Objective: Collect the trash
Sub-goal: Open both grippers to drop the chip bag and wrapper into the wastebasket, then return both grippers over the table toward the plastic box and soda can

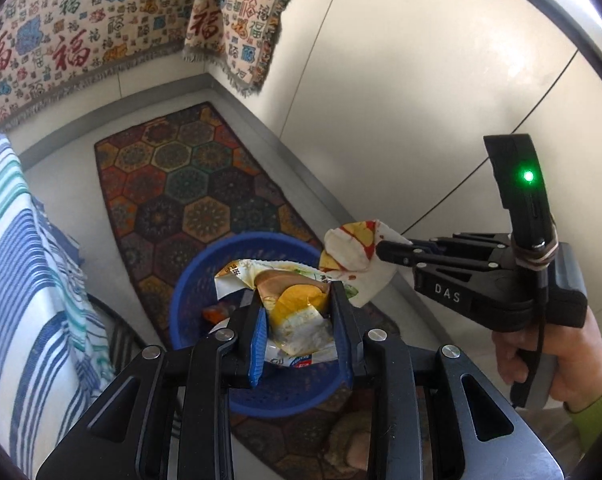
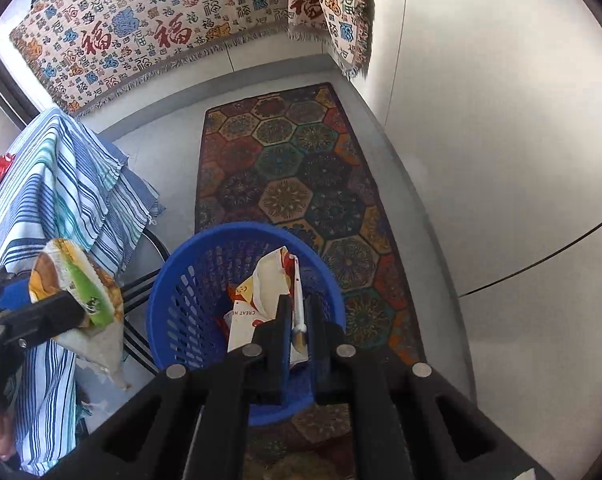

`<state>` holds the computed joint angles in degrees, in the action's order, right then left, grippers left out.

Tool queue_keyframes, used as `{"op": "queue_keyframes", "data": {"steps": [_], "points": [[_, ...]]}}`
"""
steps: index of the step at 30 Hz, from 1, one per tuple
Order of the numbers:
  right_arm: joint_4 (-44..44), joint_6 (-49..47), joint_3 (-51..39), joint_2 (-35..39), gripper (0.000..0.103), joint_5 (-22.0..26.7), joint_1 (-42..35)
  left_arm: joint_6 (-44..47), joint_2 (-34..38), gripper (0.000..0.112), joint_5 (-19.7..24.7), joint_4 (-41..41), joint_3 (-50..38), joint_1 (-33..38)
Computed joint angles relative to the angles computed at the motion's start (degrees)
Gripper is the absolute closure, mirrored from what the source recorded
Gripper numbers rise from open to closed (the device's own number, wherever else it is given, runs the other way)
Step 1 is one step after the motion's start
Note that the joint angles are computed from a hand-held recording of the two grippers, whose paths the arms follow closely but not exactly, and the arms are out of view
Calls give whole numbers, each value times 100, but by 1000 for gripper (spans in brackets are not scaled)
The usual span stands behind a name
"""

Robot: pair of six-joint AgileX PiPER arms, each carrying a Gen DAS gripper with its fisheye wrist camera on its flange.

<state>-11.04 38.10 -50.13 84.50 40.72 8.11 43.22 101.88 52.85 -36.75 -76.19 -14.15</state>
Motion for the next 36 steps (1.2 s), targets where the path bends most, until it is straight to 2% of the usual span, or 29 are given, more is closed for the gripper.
{"op": "queue_keyframes", "data": {"steps": [6, 7, 8, 9, 11, 17, 18, 19, 21, 25, 28, 33, 36], "points": [[449, -360, 108, 179, 92, -358, -188, -82, 176, 82, -126, 90, -54, -151], [548, -438, 148, 199, 85, -440, -220, -114, 203, 81, -143, 118, -71, -174], [580, -418, 173, 217, 77, -496, -216, -161, 214, 70, -162, 157, -89, -187], [604, -396, 205, 210, 62, -560, -216, -205, 220, 52, -197, 197, -96, -199], [559, -285, 235, 149, 59, -584, -191, -122, 58, 41, -371, 100, 65, -167], [-488, 856, 153, -344, 56, -255, 286, 70, -563, 33, -168, -174, 283, 165], [-661, 1044, 113, -448, 52, -173, 410, 147, -752, 30, -120, -224, 369, 264], [-869, 1264, 68, -548, 44, -79, 561, 229, -946, 29, -59, -273, 463, 387], [-1302, 1697, -61, -701, 36, 157, 895, 460, -1322, 27, 121, -402, 657, 727], [-2197, 2553, -533, -726, 33, 831, 1871, 957, -1967, 20, 526, -510, 1057, 1728], [-2617, 2927, -1006, -517, 32, 1223, 2588, 1347, -2128, 19, 800, -448, 1159, 2612], [-2919, 2989, -2163, 308, 31, 1700, 3664, 1834, -1854, 16, 523, -271, 1111, 3838], [-2675, 2830, -2964, 911, 31, 1663, 4094, 1764, -1484, 16, 96, -265, 960, 4270]]}}
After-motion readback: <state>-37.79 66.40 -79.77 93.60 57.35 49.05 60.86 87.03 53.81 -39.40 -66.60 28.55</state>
